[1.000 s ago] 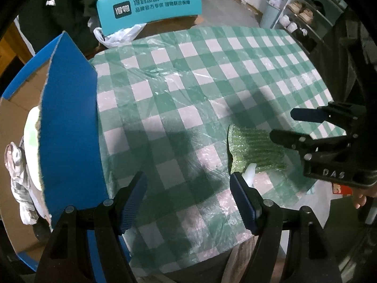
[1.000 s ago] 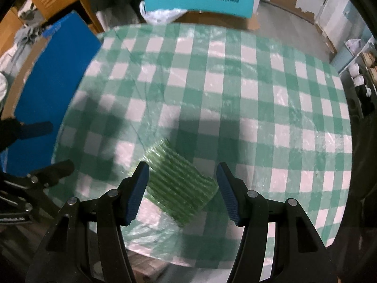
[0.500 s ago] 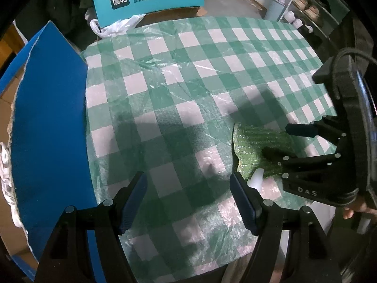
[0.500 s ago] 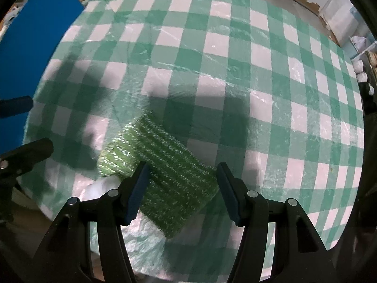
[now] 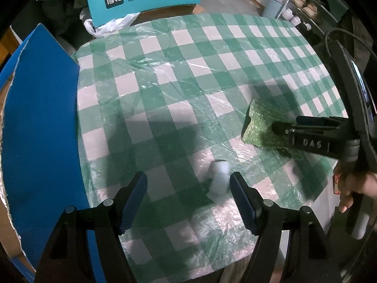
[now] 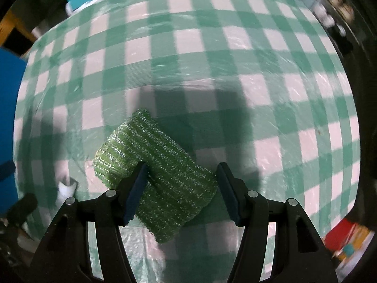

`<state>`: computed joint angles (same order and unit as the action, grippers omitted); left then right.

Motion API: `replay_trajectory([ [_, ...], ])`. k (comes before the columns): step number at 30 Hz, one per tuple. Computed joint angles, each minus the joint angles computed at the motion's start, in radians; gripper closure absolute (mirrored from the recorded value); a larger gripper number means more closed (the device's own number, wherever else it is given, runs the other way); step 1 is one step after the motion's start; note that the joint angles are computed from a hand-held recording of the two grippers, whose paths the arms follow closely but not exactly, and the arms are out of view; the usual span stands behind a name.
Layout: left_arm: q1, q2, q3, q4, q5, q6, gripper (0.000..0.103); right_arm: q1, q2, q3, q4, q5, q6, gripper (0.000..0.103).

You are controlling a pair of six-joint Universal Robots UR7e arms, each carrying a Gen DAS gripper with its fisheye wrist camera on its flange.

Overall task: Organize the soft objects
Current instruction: 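Lower the right tool over the green mesh pad while the left tool approaches the white plastic piece, then close the right tool on the green mesh pad while the left tool grasps the white plastic piece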

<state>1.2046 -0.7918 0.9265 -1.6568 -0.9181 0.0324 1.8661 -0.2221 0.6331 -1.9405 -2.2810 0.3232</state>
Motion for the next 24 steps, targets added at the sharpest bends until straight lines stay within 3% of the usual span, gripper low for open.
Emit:
replay_trajectory([
  [5,-0.004,0.003,0.011,0.001,0.01,0.009,0.029,-0.011,-0.046,0.058,-0.045,0.045,-0.001,0.041],
  [11,0.002,0.011,0.01,0.007,0.004,0.02,0.029,0.0,-0.089,0.095,-0.097,0.044,-0.15,0.038],
  [17,0.004,0.018,0.015,0.016,-0.021,0.038,0.029,0.015,-0.1,0.117,-0.093,0.074,-0.253,0.038],
  [24,0.003,0.03,0.022,0.019,-0.01,0.058,0.029,0.03,-0.061,0.049,0.0,0.093,-0.336,0.038],
])
